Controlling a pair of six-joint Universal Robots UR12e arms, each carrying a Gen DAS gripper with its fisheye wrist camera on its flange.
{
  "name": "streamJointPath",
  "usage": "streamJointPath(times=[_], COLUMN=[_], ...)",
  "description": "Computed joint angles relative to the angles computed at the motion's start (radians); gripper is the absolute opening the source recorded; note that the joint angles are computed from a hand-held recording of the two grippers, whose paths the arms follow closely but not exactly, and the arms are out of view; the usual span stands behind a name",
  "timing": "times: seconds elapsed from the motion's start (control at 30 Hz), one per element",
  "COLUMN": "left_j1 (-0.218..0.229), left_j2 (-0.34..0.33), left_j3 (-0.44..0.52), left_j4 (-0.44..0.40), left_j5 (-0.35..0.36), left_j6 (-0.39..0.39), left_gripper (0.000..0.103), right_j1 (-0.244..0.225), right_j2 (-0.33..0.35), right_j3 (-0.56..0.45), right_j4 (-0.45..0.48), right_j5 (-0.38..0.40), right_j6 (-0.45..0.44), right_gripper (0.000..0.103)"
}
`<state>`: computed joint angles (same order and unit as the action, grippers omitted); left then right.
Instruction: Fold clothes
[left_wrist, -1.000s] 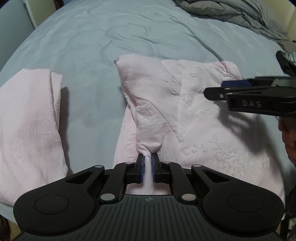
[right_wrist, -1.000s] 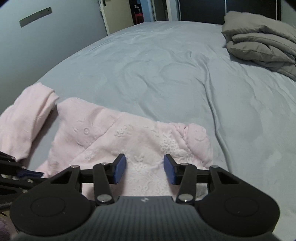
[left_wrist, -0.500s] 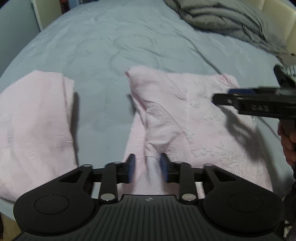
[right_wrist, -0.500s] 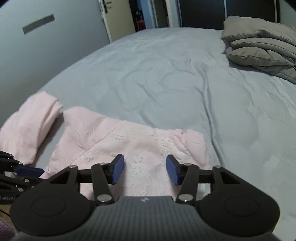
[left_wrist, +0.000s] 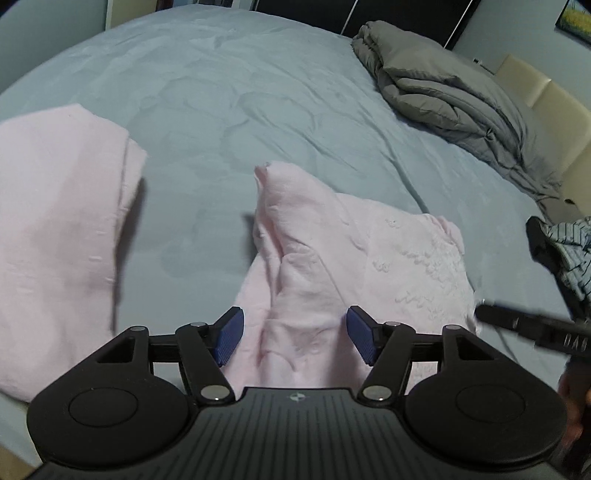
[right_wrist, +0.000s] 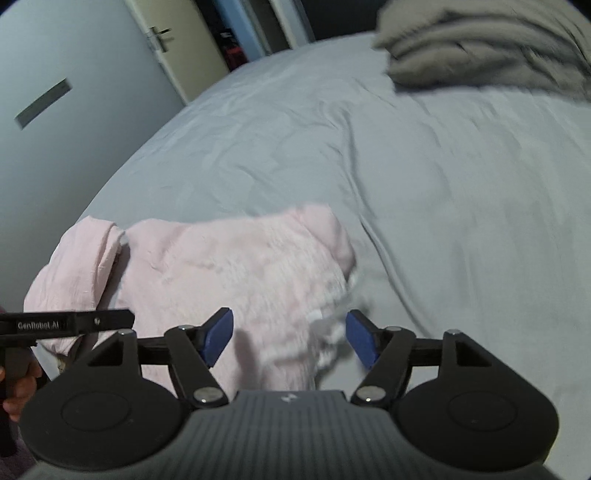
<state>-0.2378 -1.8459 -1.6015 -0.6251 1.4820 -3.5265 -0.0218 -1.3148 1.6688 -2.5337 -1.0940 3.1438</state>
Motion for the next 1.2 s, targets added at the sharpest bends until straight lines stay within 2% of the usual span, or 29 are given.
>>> streamJointPath(times=[0.13, 0.3, 0.6, 0.67, 0.77, 0.83, 1.0, 1.2], left_j1=[0.004, 0.016, 0.024, 0.021, 0.017, 0.02, 0.023, 0.028], left_j2=[-0.007, -0.007, -0.018, -0.021, -0.023, -0.023, -0.028, -0.036], left_j3=[-0.003, -0.016, -0.012, -0.011, -0.011, -0.012, -0.008, -0.002], left_j4=[-0.011, -0.025, -0.038, -0.034, -0.028, -0.028, -0.033, -0.032], left_j5=[0.005, -0.005, -0.03, -0.032, -0.042, -0.066, -0.101, -0.132], left_j6=[-0.032, -0.057, -0.046, -0.025, 0.008, 0.016, 0.018, 0.019], left_gripper=[0.066, 0.076, 0.077, 0.075, 0.062, 0.049, 0.036, 0.027], right_j1=[-0.008, -0.006, 0.0, -0.002, -0.002, -0.002, 0.006, 0.009], right_j2=[-0.002, 0.008, 0.025, 0.027, 0.029, 0.031, 0.037, 0.043], right_j3=[0.019, 0.016, 0.013, 0.014, 0.014, 0.013, 0.005, -0.011], right_j4=[0.028, 0.051, 0.041, 0.039, 0.042, 0.047, 0.077, 0.101], right_j5=[0.031, 0.049, 0.067, 0.077, 0.086, 0.1, 0.13, 0.126], right_j6=[0.062, 0.049, 0.054, 0.062, 0.066, 0.06, 0.032, 0.05], right_gripper=[0.071, 0.071, 0.072, 0.072, 0.072, 0.071, 0.069, 0.049])
